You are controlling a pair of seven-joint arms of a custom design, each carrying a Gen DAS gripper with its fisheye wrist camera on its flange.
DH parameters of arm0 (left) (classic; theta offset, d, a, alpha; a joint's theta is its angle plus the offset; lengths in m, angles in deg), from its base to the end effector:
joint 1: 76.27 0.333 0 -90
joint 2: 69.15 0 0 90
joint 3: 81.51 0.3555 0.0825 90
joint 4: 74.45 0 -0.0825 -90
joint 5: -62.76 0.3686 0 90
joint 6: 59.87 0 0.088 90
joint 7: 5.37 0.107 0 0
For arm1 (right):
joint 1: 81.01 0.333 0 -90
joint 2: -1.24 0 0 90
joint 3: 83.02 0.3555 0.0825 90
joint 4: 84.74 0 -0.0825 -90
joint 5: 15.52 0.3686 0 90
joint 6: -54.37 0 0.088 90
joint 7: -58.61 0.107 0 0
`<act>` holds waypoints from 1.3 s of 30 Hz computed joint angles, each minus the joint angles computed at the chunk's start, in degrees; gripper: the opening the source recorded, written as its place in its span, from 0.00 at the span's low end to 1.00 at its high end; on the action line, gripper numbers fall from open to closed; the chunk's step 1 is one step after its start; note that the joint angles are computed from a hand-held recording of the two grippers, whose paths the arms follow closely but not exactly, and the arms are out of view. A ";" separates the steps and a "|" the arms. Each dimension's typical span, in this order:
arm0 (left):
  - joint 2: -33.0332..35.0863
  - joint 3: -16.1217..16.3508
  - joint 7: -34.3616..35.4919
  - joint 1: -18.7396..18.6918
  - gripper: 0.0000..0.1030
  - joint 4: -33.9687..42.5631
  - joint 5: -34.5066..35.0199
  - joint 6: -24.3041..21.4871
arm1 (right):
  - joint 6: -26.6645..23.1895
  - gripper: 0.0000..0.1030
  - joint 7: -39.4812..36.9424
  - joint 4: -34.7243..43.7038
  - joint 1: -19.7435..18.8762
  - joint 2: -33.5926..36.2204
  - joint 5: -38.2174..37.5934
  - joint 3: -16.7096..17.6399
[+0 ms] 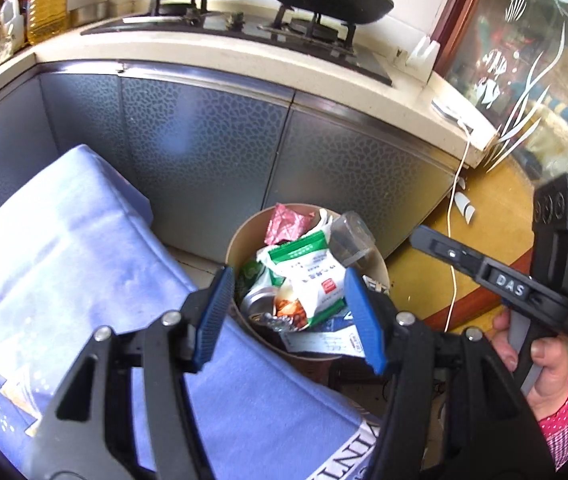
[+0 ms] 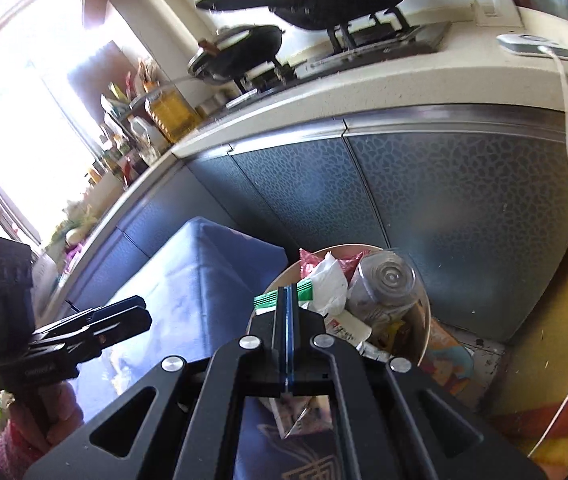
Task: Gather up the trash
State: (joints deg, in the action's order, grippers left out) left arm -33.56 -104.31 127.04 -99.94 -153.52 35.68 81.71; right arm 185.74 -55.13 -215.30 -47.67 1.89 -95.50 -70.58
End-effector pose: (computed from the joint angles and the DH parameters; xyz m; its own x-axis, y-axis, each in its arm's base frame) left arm 0.5855 -0.4943 0.4649 -0.9092 -0.3420 0.2377 -0.4110 0.6442 -0.6451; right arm 0.3774 0.3562 0.4139 -0.5211 -0.6810 -0.5144 -0.2516 0.6985 -0.6699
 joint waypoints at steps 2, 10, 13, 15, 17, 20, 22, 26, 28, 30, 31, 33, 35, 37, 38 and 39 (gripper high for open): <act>-3.09 -1.12 2.76 1.76 0.54 -4.70 -2.19 3.51 | -5.04 0.01 2.01 0.69 2.04 0.20 0.80 1.81; -14.02 -4.95 16.89 7.52 0.67 -21.48 -14.10 14.68 | -20.35 0.62 7.01 8.94 11.65 7.82 5.24 4.77; -17.29 -6.79 25.30 9.44 0.72 -26.54 -22.14 17.60 | -24.12 0.66 1.97 14.18 14.67 11.00 9.97 4.29; -19.17 -5.97 27.57 8.45 0.72 -29.30 -23.94 19.26 | -25.62 0.68 -1.25 17.67 16.21 13.04 14.11 3.73; -20.97 -5.21 29.42 7.49 0.72 -31.58 -25.58 19.57 | -25.08 0.69 -0.92 18.79 17.39 13.65 16.34 2.99; -23.52 -4.51 33.30 6.32 0.75 -34.52 -29.72 20.54 | -26.22 0.73 -0.36 20.81 18.92 14.52 20.92 2.45; -24.91 -3.98 35.85 5.44 0.80 -35.99 -32.77 21.18 | -27.00 0.76 0.04 21.92 19.87 15.08 22.66 2.09; -26.94 -2.81 40.54 2.98 0.81 -37.95 -37.83 23.61 | -28.66 0.76 -0.42 22.66 21.47 15.30 23.69 1.79; -27.47 -2.50 42.40 1.68 0.82 -38.53 -40.04 25.71 | -30.57 0.76 -0.93 23.51 22.29 15.58 24.23 1.79; -27.72 -2.07 42.38 0.49 0.84 -38.93 -40.51 26.97 | -32.03 0.76 -0.90 23.97 22.93 15.73 24.49 1.75; -27.79 -1.84 41.99 0.04 0.85 -39.11 -40.31 27.26 | -32.62 0.76 -0.88 24.13 23.16 15.78 24.61 1.72; -27.79 -1.53 41.09 -0.74 0.85 -39.46 -39.55 28.22 | -32.60 0.76 -0.82 23.57 23.16 15.33 24.48 1.61; -27.74 -1.44 40.50 -1.12 0.85 -39.70 -39.10 29.00 | -32.60 0.76 -0.69 23.52 23.16 15.31 24.47 1.68; -27.76 -1.48 40.06 -1.24 0.89 -39.83 -38.92 29.23 | -32.77 0.76 -0.77 23.63 23.16 15.36 24.55 1.71; -27.77 -1.52 39.98 -1.25 0.91 -39.84 -39.01 29.37 | -32.81 0.76 -0.72 23.58 23.15 15.33 24.64 1.72; -27.72 -1.55 39.85 -1.31 0.92 -39.83 -38.97 29.63 | -32.78 0.76 -0.79 23.66 23.10 15.37 24.68 1.70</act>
